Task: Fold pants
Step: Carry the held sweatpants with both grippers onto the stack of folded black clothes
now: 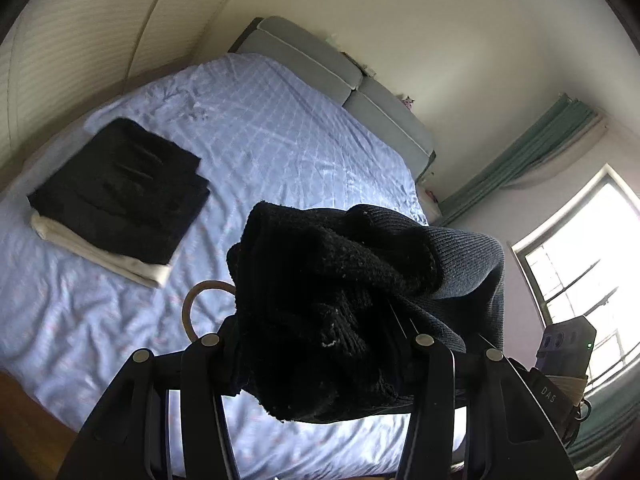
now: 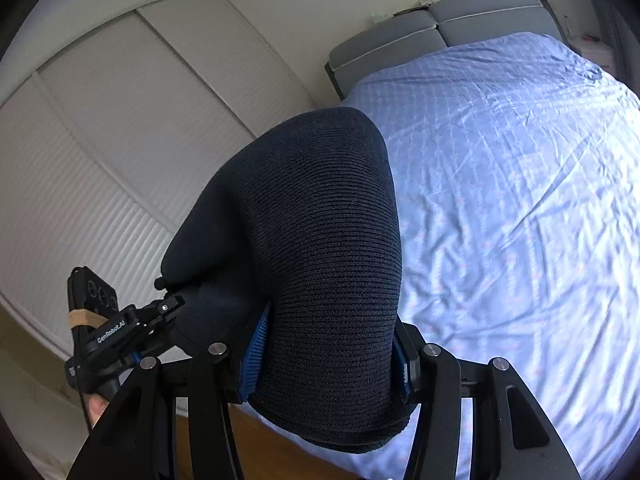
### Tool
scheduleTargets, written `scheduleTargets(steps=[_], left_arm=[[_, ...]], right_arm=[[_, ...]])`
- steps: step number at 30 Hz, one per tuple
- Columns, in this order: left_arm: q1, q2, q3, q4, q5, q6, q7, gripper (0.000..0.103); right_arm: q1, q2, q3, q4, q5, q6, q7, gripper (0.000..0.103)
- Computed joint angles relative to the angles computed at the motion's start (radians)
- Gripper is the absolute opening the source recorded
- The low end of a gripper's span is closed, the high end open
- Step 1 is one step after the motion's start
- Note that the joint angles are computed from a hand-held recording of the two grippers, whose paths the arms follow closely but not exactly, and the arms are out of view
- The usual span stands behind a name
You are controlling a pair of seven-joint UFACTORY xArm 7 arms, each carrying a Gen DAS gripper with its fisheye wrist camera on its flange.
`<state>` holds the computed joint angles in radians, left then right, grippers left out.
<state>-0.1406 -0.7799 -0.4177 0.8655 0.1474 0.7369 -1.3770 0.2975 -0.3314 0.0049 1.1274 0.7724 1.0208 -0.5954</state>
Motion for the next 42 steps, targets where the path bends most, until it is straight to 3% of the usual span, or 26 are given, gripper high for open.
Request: scheduleTargets(steps=[4, 11, 18, 24, 32, 38, 42], left_arm=[[-0.035, -0.123, 0.066, -0.056, -0.026, 0.067, 0.052, 0.050], [0.008, -0.288, 0.101, -0.124, -0.056, 0.165, 0.085, 0.050], [0.047, -0.407, 0.205, -0.213, -0.071, 0.146, 0.204, 0.049], [0.060, -0.446, 0.396, -0.251, -0.101, 0.131, 0.433, 0.049], [0.082, -0.363, 0.650, -0.221, -0.129, 0.113, 0.766, 0.048], [0.037, -0.190, 0.839, -0.163, -0.191, 0.044, 1.007, 0.048], [-0.015, -0.059, 0.965, -0.126, -0.271, 0.002, 1.139, 0.048]], right_arm=[[0.032, -0.003, 0.049, -0.014, -0.005, -0.038, 0.049, 0.053], [0.087, 0.125, 0.088, 0.061, 0.032, -0.063, 0.028, 0.053], [0.116, 0.206, 0.160, 0.123, -0.003, -0.130, 0.113, 0.053], [0.196, 0.235, 0.243, 0.103, -0.077, -0.310, 0.288, 0.053], [0.291, 0.432, 0.306, 0.221, -0.256, -0.488, 0.537, 0.053], [0.348, 0.678, 0.292, 0.453, -0.457, -0.487, 0.729, 0.053], [0.386, 0.821, 0.263, 0.618, -0.574, -0.425, 0.820, 0.053]])
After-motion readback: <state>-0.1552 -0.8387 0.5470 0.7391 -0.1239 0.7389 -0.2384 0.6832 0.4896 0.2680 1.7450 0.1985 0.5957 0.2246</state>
